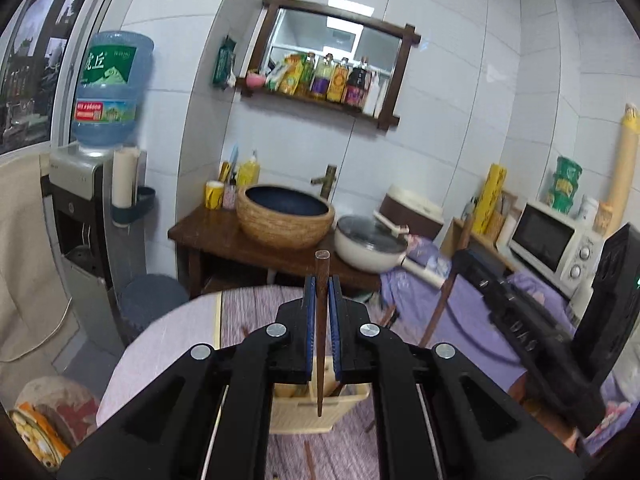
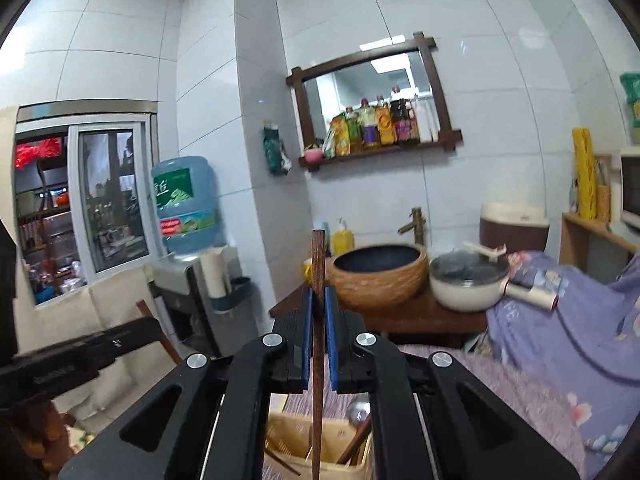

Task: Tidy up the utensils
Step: 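Lower both wooden chopsticks into the cream holder and open both grippers, then grasp the gold-tipped black chopstick with the left gripper while the right gripper grasps a wooden chopstick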

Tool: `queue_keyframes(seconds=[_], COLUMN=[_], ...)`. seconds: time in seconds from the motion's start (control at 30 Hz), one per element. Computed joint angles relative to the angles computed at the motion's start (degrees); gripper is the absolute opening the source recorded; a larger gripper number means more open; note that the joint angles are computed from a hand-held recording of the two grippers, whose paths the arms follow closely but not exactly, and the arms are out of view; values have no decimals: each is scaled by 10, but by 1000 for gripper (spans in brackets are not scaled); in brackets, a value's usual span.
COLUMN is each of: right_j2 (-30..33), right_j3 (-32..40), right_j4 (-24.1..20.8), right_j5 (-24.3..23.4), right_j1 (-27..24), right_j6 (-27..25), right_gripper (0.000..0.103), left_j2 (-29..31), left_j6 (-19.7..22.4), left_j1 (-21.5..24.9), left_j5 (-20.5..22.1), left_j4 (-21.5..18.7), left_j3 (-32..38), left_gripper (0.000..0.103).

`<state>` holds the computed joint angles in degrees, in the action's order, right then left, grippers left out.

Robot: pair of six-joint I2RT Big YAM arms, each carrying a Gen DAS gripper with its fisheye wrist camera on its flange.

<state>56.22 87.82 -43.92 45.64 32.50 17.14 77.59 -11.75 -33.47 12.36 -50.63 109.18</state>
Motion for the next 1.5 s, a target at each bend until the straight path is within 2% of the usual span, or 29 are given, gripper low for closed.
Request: queue_keyframes(seconds=[0.1, 0.2, 0.37, 0.57, 0.77, 0.87, 0.97, 1.0, 1.07, 1.1, 1.13, 1.2, 1.23, 1.27, 1.33, 1.4, 1.5], right_j2=[21, 32, 30, 23, 15, 10, 4, 2, -5, -11, -20, -37, -44, -51, -67, -74, -77], right_j3=[22, 14, -57, -123, -156, -164, -176, -178, -184, -190, -196, -207, -208, -210, -215, -215, -215], right_j4=[23, 74, 140, 126, 109, 84, 89, 82, 77, 81, 86, 89, 77, 65, 32, -18, -106], right_j5=[21, 34, 39, 18, 7, -7, 2, -5, -4, 1, 9, 13, 16, 18, 18, 10, -13], right_j1=[-10, -21, -38, -52, -41, -41, -35, -36, -34, -31, -25, -15, -9, -2, 11, 21, 35], right_j6=[-35, -74, -85, -10, -1, 14, 8, 12, 16, 16, 16, 17, 22, 31, 61, 98, 168], right_gripper=[7, 7, 7, 7, 7, 7, 7, 10, 23, 37, 45, 45, 45, 46, 51, 51, 51], left_j2=[34, 52, 54, 47, 42, 38, 30, 27, 17, 11, 3, -18, -33, -48, -71, -85, -103], left_j6=[-16, -9, 19, 40, 47, 48, 57, 61, 71, 74, 77, 80, 80, 81, 94, 110, 106], left_j1=[-2, -12, -29, -35, -35, -33, -32, -32, -32, -32, -31, -29, -27, -24, -22, -20, -11], left_j5=[-12, -49, -98, -117, -113, -106, -104, -105, -109, -110, -107, -105, -104, -102, -113, -117, -112], left_j4=[-7, 4, 22, 52, 69, 75, 81, 85, 91, 93, 97, 109, 120, 133, 140, 129, 106], left_j3=[68, 93, 50, -40, -107, -136, -159, -167, -182, -189, -200, -225, -244, -265, -294, -314, -346], left_gripper=[7, 7, 7, 7, 7, 7, 7, 7, 7, 8, 12, 37, 66, 80, 80, 81, 81])
